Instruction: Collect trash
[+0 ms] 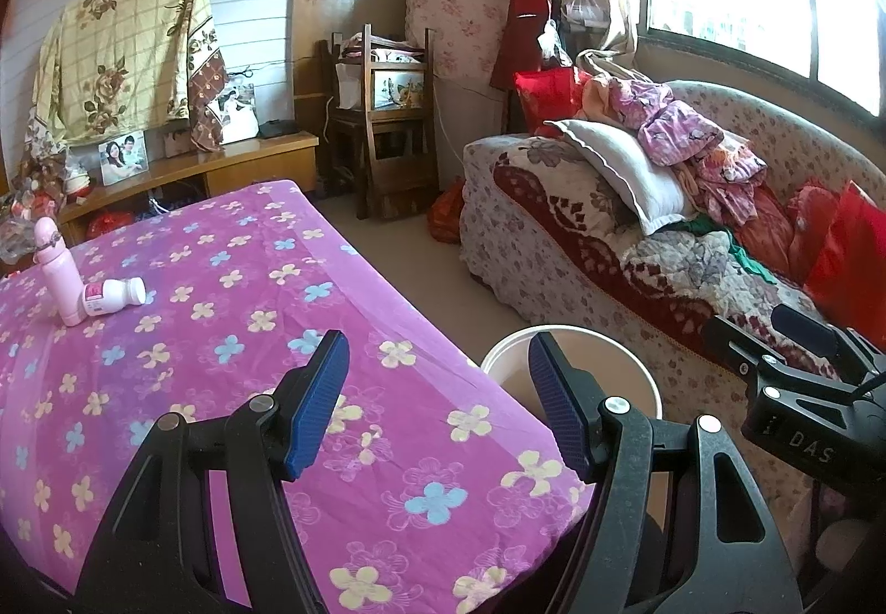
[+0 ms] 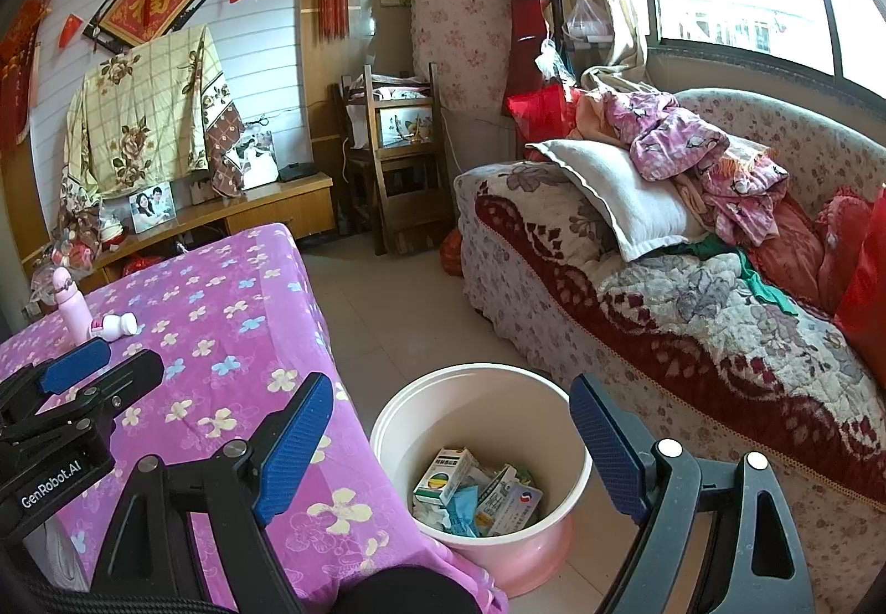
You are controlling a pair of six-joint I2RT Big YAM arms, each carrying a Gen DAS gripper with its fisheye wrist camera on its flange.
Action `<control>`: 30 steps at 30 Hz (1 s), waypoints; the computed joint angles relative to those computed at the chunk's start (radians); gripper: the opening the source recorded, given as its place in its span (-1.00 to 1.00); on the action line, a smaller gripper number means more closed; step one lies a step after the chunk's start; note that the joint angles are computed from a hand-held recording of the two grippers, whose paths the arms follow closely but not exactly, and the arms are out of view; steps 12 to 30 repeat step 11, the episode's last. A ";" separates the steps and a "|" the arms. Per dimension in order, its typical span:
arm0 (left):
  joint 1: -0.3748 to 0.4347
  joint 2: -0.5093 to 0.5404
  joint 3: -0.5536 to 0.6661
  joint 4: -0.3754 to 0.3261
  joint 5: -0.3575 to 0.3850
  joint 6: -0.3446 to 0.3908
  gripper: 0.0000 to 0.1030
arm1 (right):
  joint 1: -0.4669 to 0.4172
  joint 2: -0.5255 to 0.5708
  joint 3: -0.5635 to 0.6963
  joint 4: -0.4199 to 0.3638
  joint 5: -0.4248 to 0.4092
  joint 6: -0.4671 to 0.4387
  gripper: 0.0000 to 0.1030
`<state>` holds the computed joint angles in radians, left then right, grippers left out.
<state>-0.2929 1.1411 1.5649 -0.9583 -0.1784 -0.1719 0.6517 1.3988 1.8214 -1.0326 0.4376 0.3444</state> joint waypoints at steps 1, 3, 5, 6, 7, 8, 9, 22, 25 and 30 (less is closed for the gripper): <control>-0.003 0.000 -0.001 -0.001 0.000 0.000 0.29 | 0.000 -0.001 -0.001 0.000 0.000 0.000 0.66; -0.002 0.004 0.001 -0.002 0.003 0.002 0.29 | 0.000 0.000 0.001 -0.001 -0.001 0.000 0.66; -0.001 0.005 0.003 -0.005 0.010 -0.002 0.29 | -0.001 0.002 0.002 -0.004 -0.001 0.000 0.66; 0.004 0.005 0.002 -0.006 0.025 -0.007 0.29 | -0.001 0.003 0.003 -0.006 -0.002 0.000 0.66; 0.006 0.004 -0.001 -0.006 0.034 -0.012 0.29 | -0.002 0.003 0.001 -0.007 -0.004 -0.001 0.66; 0.014 0.008 0.004 -0.007 0.043 -0.012 0.29 | -0.001 0.001 -0.004 -0.006 -0.004 -0.002 0.67; 0.017 0.009 0.003 -0.007 0.044 -0.015 0.29 | -0.002 0.002 -0.005 -0.007 -0.007 -0.002 0.67; 0.025 0.010 0.005 -0.011 0.047 -0.015 0.29 | -0.002 0.011 0.006 -0.014 -0.010 -0.004 0.67; 0.025 0.010 0.005 -0.011 0.047 -0.015 0.29 | -0.002 0.011 0.006 -0.014 -0.010 -0.004 0.67; 0.025 0.010 0.005 -0.011 0.047 -0.015 0.29 | -0.002 0.011 0.006 -0.014 -0.010 -0.004 0.67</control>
